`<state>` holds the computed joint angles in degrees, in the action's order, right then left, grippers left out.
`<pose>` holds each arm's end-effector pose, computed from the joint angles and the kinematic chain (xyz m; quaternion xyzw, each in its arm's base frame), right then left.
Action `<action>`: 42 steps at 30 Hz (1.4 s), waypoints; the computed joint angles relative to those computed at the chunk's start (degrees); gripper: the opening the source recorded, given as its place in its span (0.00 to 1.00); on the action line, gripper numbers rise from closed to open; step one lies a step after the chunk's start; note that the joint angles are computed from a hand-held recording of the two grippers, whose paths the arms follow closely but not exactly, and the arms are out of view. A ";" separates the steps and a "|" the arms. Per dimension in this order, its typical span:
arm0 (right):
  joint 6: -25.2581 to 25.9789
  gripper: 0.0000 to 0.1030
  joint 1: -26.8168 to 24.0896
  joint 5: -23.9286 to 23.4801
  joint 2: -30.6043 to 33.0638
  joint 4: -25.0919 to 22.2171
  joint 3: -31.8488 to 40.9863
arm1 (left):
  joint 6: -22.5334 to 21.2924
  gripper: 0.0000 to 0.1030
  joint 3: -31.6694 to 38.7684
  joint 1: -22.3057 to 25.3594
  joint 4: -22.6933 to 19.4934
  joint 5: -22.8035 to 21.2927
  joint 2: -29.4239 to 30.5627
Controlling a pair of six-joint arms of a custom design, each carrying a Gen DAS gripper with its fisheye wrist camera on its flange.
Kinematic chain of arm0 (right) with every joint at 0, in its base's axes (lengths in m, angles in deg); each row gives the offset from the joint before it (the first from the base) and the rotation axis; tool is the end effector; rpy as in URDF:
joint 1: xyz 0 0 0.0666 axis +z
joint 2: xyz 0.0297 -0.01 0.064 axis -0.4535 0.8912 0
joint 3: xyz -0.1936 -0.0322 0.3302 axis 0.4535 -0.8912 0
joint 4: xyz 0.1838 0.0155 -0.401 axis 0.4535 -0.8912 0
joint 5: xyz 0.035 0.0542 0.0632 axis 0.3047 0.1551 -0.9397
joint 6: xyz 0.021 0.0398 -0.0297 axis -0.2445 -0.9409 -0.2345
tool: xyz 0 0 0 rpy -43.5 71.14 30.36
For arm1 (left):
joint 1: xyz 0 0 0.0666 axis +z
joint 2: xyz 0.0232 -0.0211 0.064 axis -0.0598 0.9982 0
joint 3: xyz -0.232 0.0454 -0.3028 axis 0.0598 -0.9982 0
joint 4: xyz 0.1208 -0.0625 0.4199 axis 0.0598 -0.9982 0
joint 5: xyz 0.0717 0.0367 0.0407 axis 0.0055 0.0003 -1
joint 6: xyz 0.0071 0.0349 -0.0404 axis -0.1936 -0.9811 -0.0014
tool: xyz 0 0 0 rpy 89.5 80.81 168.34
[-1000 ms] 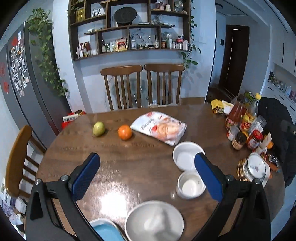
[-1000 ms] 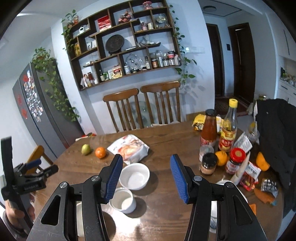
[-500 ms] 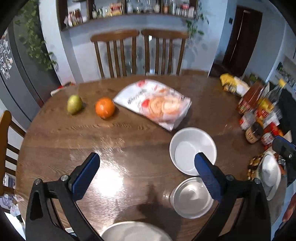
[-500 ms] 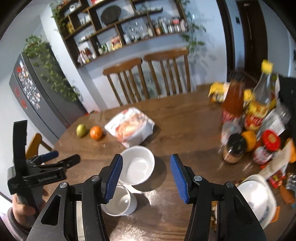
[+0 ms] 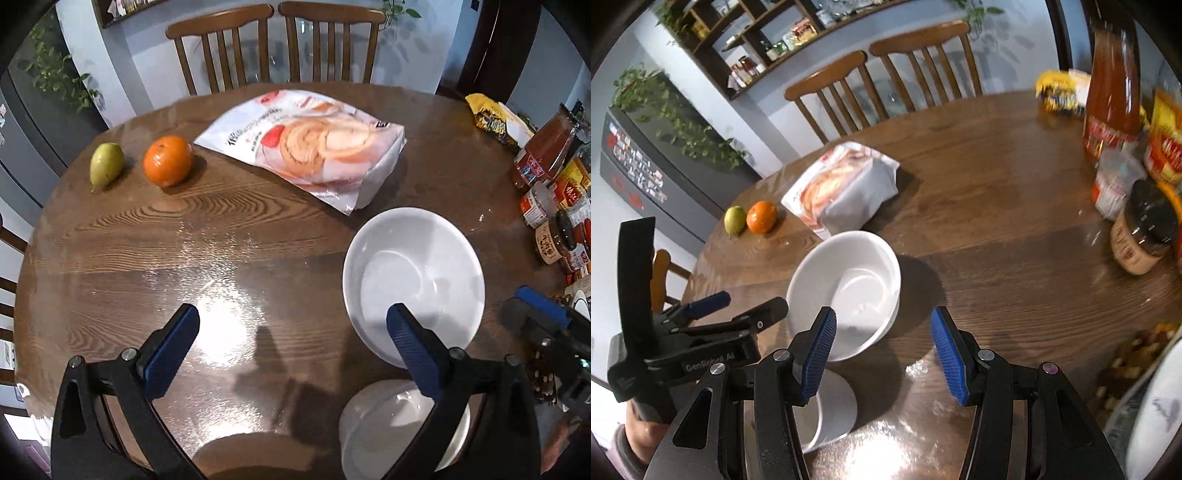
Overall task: Organize plates and bowls
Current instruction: 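Move both grippers to the smaller white bowl, then grasp the rim of the smaller white bowl with both grippers, then lift the smaller white bowl and lower it into the large white bowl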
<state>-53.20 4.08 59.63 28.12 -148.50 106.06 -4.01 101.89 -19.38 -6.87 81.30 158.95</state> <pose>0.4406 0.2556 0.5092 0.2297 0.9075 0.1507 0.3177 0.5672 -0.1665 0.5276 0.2585 0.9374 -0.0549 0.2268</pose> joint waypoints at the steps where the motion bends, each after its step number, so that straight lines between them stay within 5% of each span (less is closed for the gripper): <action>1: -0.34 0.53 -0.34 -0.71 0.04 0.71 -0.57 | 0.03 0.95 0.33 -0.15 -0.31 -0.15 0.40; 6: -1.58 0.53 -1.60 -3.26 0.40 3.50 -2.52 | -0.21 0.91 2.44 -0.77 -1.96 0.03 2.42; 9: -1.73 0.53 -1.96 -4.20 0.70 4.46 -3.05 | -0.58 0.79 3.89 -1.18 -3.72 -0.01 3.94; 13: -1.76 0.41 -2.11 -5.39 0.64 5.70 -3.91 | -0.65 0.53 4.40 -1.55 -5.09 -0.14 5.08; 17: -1.97 0.27 -2.13 -5.93 0.58 6.66 -4.63 | -1.19 0.44 3.38 -1.67 -4.91 0.89 4.70; 23: -1.51 0.16 -1.89 -5.76 0.69 8.32 -4.65 | -3.44 0.14 1.23 -2.59 -3.88 1.97 3.03; 42: 3.26 0.13 3.56 5.84 -2.93 9.77 -0.61 | -4.93 0.13 -6.97 -0.78 10.12 3.55 -10.46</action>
